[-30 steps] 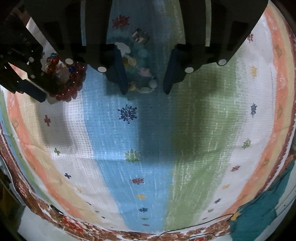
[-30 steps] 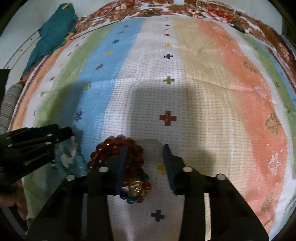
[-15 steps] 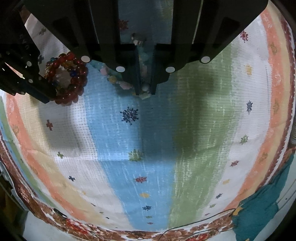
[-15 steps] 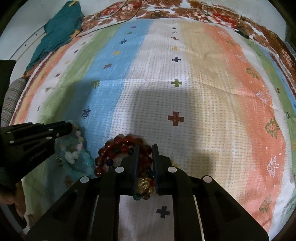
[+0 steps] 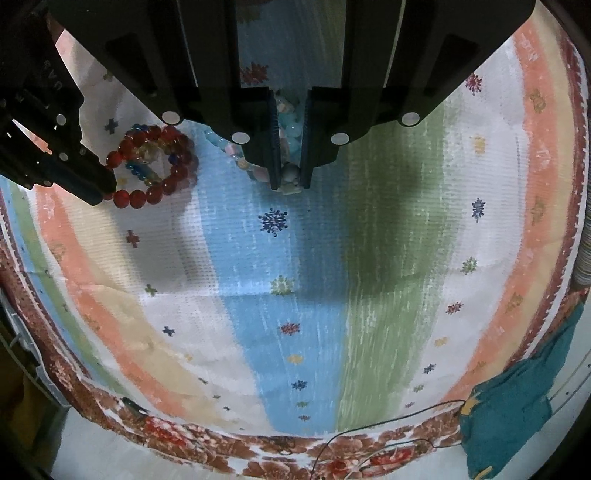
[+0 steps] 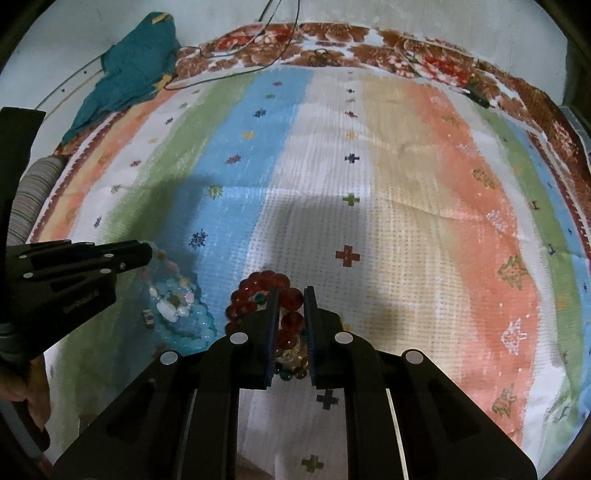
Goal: Organize jewelry
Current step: 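Lift and carry both held bracelets toward the silver tin with both tools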
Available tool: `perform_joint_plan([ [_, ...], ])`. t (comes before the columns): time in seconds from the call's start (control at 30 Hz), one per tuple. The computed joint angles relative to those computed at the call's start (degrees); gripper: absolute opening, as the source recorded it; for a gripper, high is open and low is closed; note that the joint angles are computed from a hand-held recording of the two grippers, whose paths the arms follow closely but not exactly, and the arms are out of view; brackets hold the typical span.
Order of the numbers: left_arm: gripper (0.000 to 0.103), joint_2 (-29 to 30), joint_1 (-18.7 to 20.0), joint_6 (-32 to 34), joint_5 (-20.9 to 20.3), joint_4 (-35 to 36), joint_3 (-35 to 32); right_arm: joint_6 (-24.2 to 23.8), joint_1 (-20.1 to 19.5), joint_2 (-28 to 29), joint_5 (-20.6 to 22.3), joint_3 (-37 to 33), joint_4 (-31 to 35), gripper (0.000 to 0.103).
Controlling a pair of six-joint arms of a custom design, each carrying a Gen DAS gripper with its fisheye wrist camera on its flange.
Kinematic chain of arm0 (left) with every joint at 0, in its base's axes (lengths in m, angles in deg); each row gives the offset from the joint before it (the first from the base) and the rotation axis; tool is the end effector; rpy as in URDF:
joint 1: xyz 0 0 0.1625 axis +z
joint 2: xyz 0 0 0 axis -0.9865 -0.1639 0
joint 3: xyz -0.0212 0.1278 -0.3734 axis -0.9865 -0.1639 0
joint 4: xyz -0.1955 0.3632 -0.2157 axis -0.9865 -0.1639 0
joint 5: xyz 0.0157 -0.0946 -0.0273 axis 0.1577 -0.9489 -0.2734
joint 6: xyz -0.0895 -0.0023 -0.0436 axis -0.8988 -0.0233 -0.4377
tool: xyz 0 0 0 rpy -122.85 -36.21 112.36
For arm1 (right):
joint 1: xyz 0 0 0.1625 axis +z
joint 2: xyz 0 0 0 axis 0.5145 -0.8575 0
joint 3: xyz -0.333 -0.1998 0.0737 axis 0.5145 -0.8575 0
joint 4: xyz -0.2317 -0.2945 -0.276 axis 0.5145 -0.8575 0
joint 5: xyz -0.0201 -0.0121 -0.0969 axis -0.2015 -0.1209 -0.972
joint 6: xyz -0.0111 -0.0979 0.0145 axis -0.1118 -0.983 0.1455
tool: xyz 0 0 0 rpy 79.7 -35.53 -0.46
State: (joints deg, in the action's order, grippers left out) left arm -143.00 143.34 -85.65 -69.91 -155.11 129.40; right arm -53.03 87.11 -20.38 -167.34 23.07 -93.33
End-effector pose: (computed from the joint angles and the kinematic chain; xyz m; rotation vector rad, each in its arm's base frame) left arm -0.1167 -0.6778 0.3613 0.1284 2.3655 -0.4930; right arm 0.4344 -0.6646 0.0243 0.6272 -2.3990 0.4697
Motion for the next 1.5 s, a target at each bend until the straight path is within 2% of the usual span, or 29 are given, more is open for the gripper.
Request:
perform_joint_plan([
  [0.5, 0.010, -3.34, -2.54, -0.15, 0.21, -1.21, 2.67, -1.18, 2.07, -2.70, -1.65, 4.08, -3.23, 0.014],
  [1.13, 0.010, -6.41, -5.44, 0.06, 3.23, -1.36, 5.68, -1.74, 3.11, -6.06, -4.03, 8.77, -7.17, 0.014],
  [1.5, 0.010, -9.46, -7.69, -0.28, 3.58, -1.60, 8.61, -1.91, 3.97, -7.76, -4.11, 10.90, -9.25, 0.014],
])
